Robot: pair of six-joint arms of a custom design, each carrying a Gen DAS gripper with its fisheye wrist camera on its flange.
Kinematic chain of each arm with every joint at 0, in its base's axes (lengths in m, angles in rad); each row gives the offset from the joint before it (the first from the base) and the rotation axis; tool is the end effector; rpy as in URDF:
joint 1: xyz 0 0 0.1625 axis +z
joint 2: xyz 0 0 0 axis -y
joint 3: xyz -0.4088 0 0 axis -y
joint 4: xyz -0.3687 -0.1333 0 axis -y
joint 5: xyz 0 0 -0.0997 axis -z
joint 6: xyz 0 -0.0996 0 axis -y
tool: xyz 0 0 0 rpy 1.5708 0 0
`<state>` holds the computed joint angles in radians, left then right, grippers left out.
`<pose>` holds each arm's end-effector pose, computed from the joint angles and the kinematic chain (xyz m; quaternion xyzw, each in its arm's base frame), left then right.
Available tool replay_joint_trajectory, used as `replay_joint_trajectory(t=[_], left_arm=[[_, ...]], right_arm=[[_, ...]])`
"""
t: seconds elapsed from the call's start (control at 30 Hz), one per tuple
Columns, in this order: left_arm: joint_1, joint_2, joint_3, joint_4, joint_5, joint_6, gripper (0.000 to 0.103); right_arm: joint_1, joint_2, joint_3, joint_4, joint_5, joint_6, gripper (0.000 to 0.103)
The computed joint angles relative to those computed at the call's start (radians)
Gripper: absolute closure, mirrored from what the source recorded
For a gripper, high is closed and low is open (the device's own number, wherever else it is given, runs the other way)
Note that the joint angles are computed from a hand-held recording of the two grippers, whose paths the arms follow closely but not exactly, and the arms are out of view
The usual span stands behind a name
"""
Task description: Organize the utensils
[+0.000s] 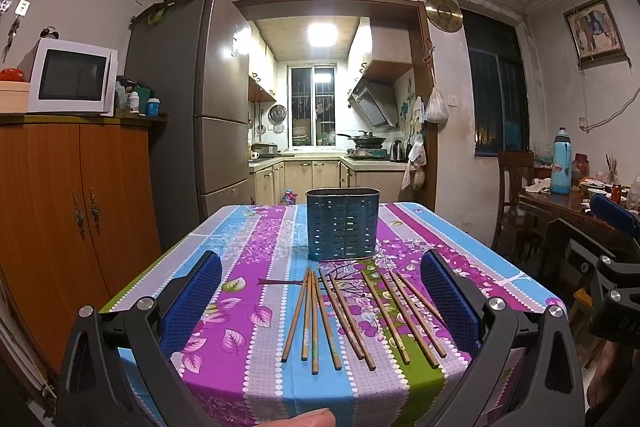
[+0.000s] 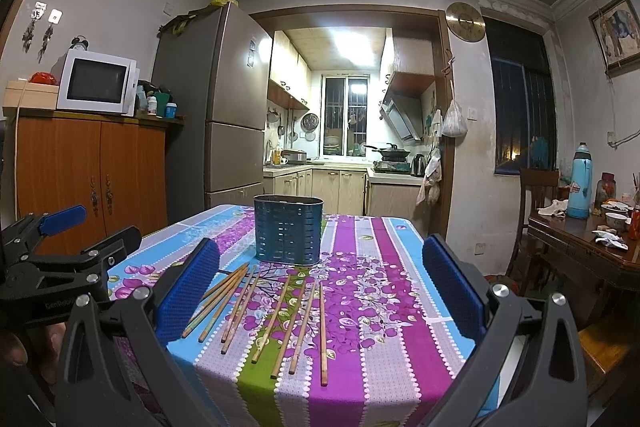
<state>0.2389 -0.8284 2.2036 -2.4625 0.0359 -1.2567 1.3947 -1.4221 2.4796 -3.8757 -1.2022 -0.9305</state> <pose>-0.3704 -0.3299 0.0589 0.1975 0.6672 -0.6268 0.3507 0.1033 -0.3854 0.3106 0.3934 -0.7025 0.5667 0.1752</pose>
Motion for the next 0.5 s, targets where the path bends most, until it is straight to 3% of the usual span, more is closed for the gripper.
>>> replay_joint_trajectory(t=[0.37,0.5], left_arm=[[0.0,-0.004,-0.001,0.016,-0.001,-0.01,0.003],[0.003,-0.023,-0.014,0.146,-0.002,-0.108,0.003]], right_arm=[[0.003,-0.005,-0.002,0.009,-0.006,0.001,0.005],[0.0,-0.006,0.0,0.007,-0.003,0.0,0.005]])
